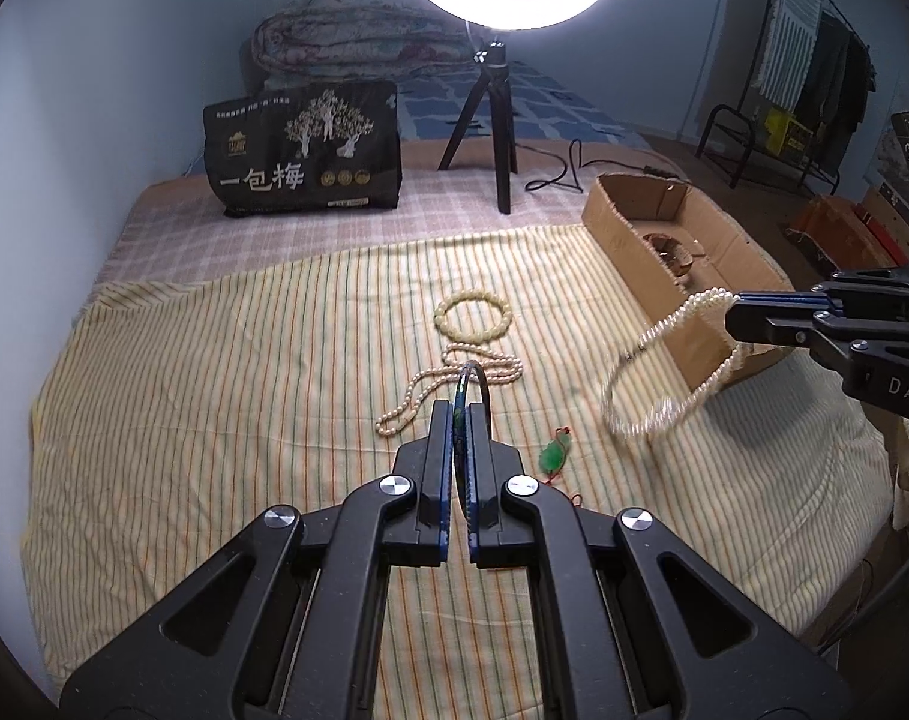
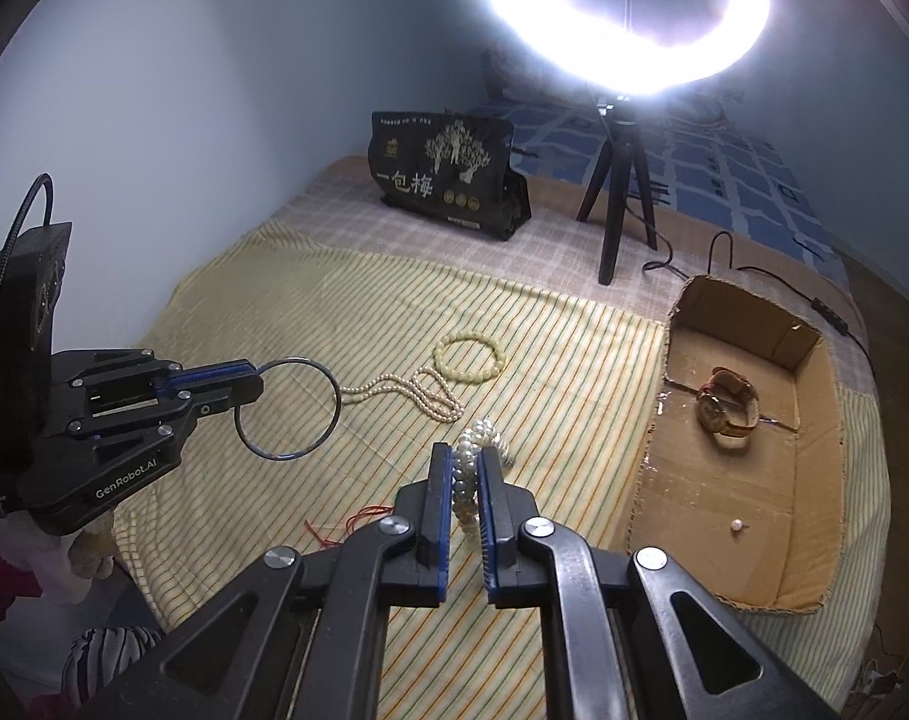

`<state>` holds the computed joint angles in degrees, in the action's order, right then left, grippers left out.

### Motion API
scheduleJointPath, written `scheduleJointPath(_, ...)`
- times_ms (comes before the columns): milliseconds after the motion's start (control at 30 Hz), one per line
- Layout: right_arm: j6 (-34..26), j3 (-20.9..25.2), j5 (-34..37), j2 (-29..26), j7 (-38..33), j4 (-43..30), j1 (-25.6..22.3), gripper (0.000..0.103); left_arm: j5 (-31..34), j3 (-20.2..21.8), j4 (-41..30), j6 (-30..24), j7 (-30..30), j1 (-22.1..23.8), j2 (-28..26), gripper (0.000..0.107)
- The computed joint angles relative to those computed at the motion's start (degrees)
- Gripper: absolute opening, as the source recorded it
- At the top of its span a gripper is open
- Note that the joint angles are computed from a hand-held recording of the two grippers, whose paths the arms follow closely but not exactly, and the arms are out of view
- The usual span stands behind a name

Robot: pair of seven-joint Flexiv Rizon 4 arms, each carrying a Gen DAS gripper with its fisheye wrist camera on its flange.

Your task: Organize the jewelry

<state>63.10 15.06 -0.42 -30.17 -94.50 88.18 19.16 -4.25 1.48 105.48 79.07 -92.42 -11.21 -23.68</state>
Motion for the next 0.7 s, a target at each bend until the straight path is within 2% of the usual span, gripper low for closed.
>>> scheduleJointPath(700, 2.6, -0.3, 1.4, 6.6, -0.4, 4.7, -1.7, 0.005, -1.0, -1.8, -0.1, 0.2, 1.4, -0.6, 1.8, 0.001)
